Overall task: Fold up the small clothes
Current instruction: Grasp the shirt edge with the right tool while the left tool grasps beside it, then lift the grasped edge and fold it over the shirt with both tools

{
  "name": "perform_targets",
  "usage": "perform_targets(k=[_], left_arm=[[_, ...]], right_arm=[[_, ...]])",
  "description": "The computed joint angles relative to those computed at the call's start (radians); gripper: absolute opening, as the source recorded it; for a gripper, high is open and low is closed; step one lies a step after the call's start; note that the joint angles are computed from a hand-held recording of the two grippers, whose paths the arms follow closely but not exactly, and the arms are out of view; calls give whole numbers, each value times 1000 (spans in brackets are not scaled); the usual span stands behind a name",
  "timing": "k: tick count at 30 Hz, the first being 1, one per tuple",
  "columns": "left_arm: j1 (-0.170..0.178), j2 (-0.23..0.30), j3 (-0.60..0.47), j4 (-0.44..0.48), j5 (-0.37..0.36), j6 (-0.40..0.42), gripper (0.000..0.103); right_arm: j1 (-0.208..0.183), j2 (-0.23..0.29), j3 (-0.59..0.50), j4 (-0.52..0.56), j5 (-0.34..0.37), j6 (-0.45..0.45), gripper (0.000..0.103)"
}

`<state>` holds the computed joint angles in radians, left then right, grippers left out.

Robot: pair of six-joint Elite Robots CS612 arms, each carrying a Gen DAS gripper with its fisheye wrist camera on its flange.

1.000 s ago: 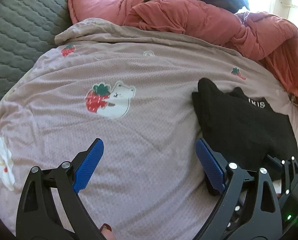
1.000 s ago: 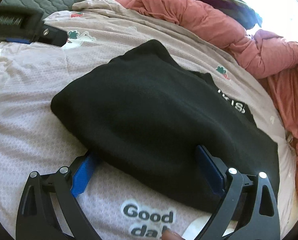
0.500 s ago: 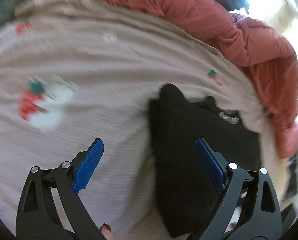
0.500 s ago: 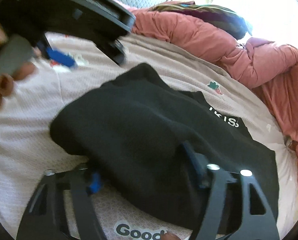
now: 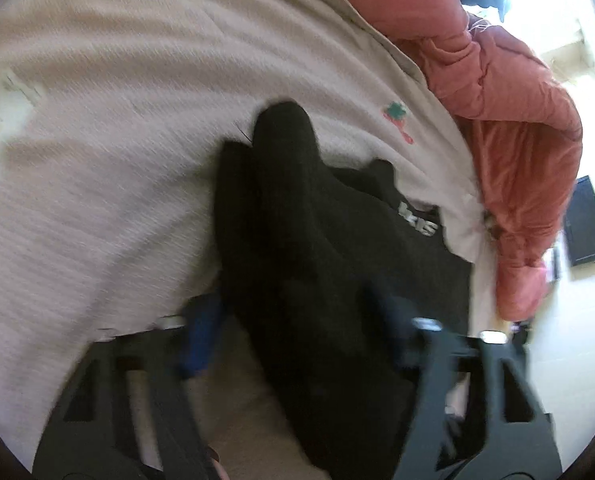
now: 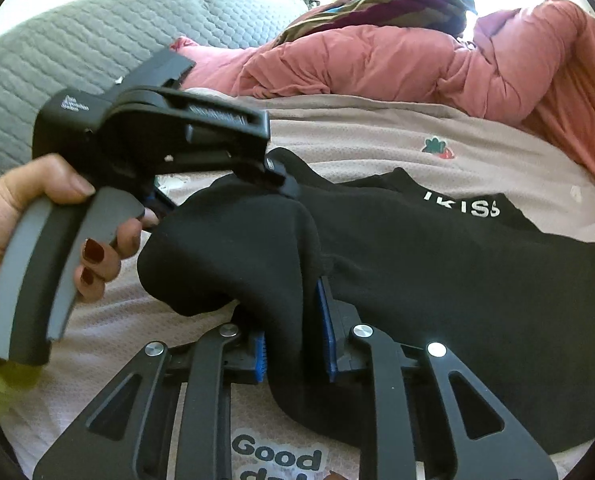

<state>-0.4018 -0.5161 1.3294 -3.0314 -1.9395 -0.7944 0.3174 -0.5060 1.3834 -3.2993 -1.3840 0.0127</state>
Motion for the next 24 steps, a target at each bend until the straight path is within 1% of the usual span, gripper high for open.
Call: perform_targets(k=[1, 3, 6, 8, 11, 14, 15, 18, 24], left_arm=[[-1, 3, -2, -4, -5, -16, 35], [-11, -8, 4, 15, 44, -3, 22], [-24, -27, 17, 8, 83, 14, 15], [-30, -38, 24, -9, 92, 21, 14], [-49, -60, 29, -17, 115, 55, 13], [-69, -72, 28, -35, 128, 68, 13], [-80, -77, 25, -36, 142, 78, 13], [-109, -79, 7, -29, 170, 100, 13], [-151, -59, -45, -7, 176, 115, 13]], right_arm=[[0, 0, 1, -2, 0, 1, 20], [-2, -2, 5, -6, 8, 8, 20], [-13, -6, 16, -22, 41, 31, 18], [-23, -13, 31, -43, 61, 60, 17], [-37, -26, 62, -93, 69, 105, 16], [-56, -39, 98, -149, 80, 165, 16], [-62, -43, 108, -164, 84, 178, 15], [-80, -58, 141, -200, 83, 214, 14], [-118, -79, 200, -241, 95, 260, 11]])
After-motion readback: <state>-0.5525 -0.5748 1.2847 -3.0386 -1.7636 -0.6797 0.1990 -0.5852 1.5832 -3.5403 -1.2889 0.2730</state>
